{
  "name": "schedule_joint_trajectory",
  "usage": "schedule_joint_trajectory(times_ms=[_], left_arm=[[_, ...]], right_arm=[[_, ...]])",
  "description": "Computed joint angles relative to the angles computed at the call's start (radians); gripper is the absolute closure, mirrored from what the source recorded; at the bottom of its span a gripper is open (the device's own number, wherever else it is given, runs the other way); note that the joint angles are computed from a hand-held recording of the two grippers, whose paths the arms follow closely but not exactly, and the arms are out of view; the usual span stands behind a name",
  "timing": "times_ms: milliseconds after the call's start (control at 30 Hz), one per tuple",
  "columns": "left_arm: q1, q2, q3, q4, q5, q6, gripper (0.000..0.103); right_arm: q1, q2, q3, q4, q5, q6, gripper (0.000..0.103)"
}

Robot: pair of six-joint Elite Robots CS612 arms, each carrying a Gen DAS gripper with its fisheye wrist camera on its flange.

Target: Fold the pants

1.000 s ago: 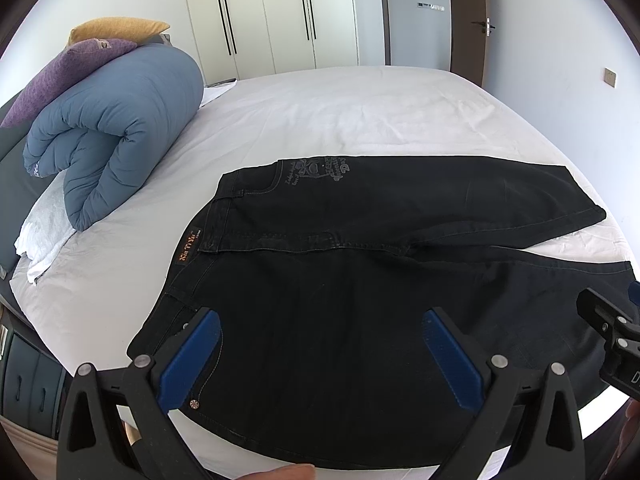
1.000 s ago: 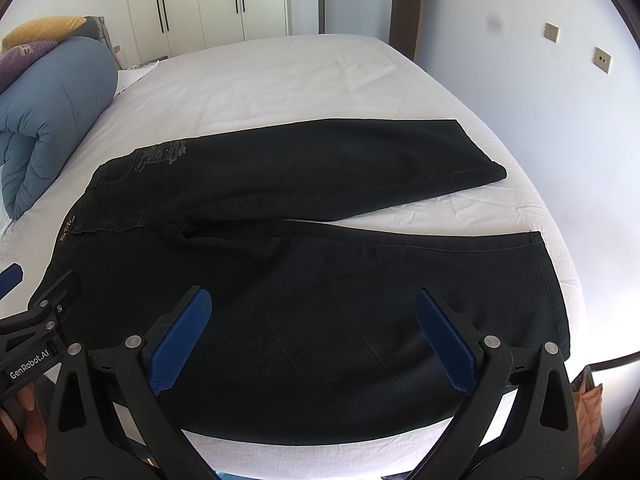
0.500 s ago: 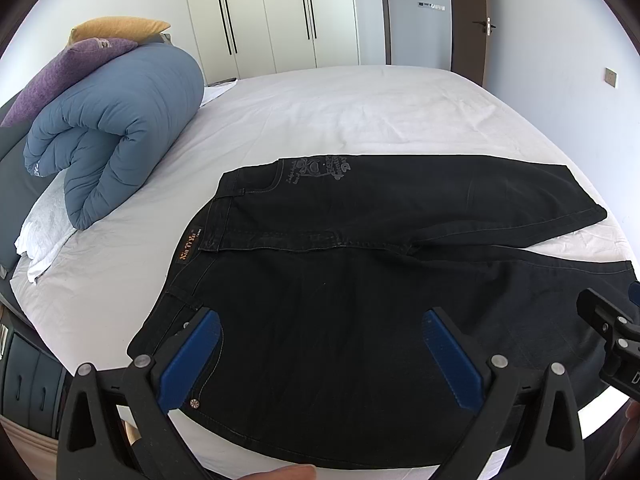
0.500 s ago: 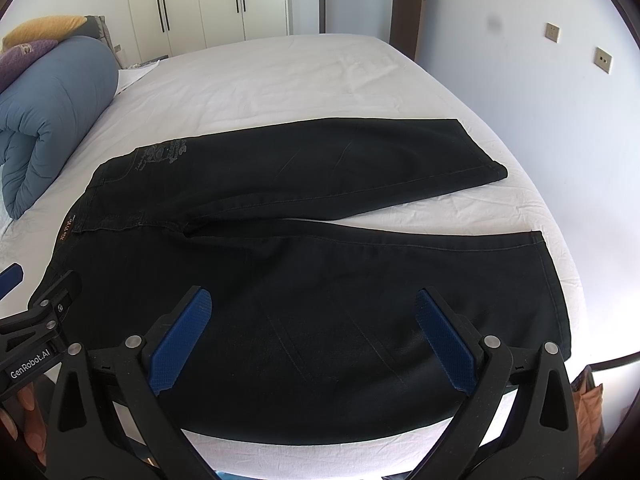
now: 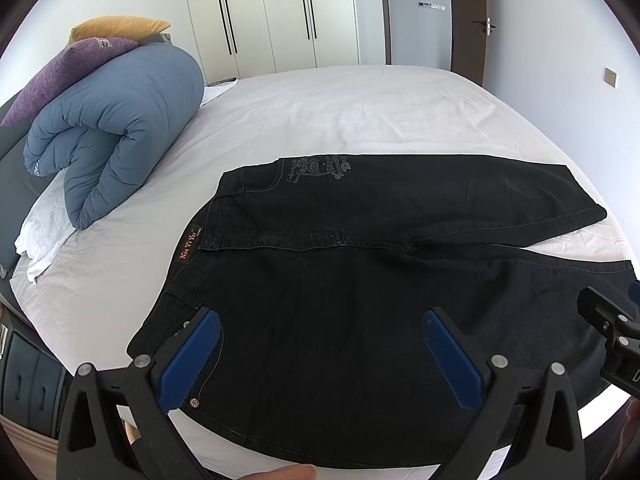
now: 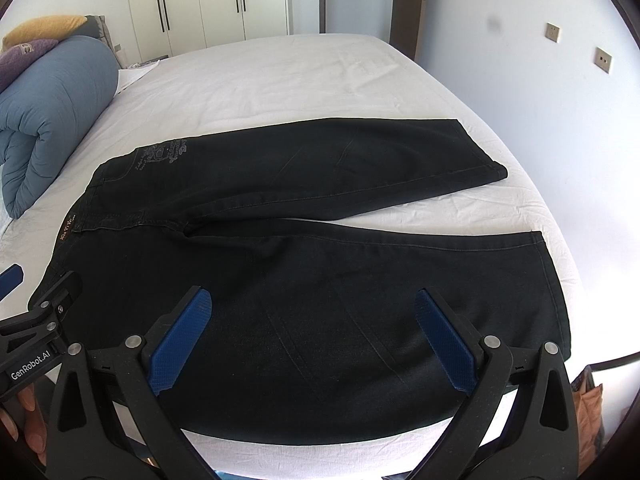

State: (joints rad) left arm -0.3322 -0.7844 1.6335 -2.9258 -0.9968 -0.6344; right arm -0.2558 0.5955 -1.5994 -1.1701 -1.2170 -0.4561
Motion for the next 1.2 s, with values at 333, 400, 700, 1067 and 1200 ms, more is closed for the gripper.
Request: schedule_joint_trajectory(times_ms=[333,400,700,1067,1200], left_arm=[[-0.001,0.000,-0.001,0.001,0.002,-0.001,0.000],[-0.001,-0.001,0.001,-0.002,0.002,0.000,0.000],[0.002,-0.001,0.000,-0.001,-0.005,0.001,0.000],[0.002,0.003,0.010,-0.075,0.037,0.063,0.000],[0.038,0.001,0.011,-0.172,-0.070,0.149,0.000]], right_arm=[[0.001,0.003,0.000,-0.004,0.003,-0.006,0.000],[0.001,0.002,0.002,-0.005,0.005,-0.007,0.000],[0.003,-0.004,0.010,-0.005,0.006,-0.018,0.000],[0.005,-0.020,0.015,0.002,0.018,-0.077,0.000],[-0.005,-0.057,0.054,0.014,0.101,-0.141,0.000]])
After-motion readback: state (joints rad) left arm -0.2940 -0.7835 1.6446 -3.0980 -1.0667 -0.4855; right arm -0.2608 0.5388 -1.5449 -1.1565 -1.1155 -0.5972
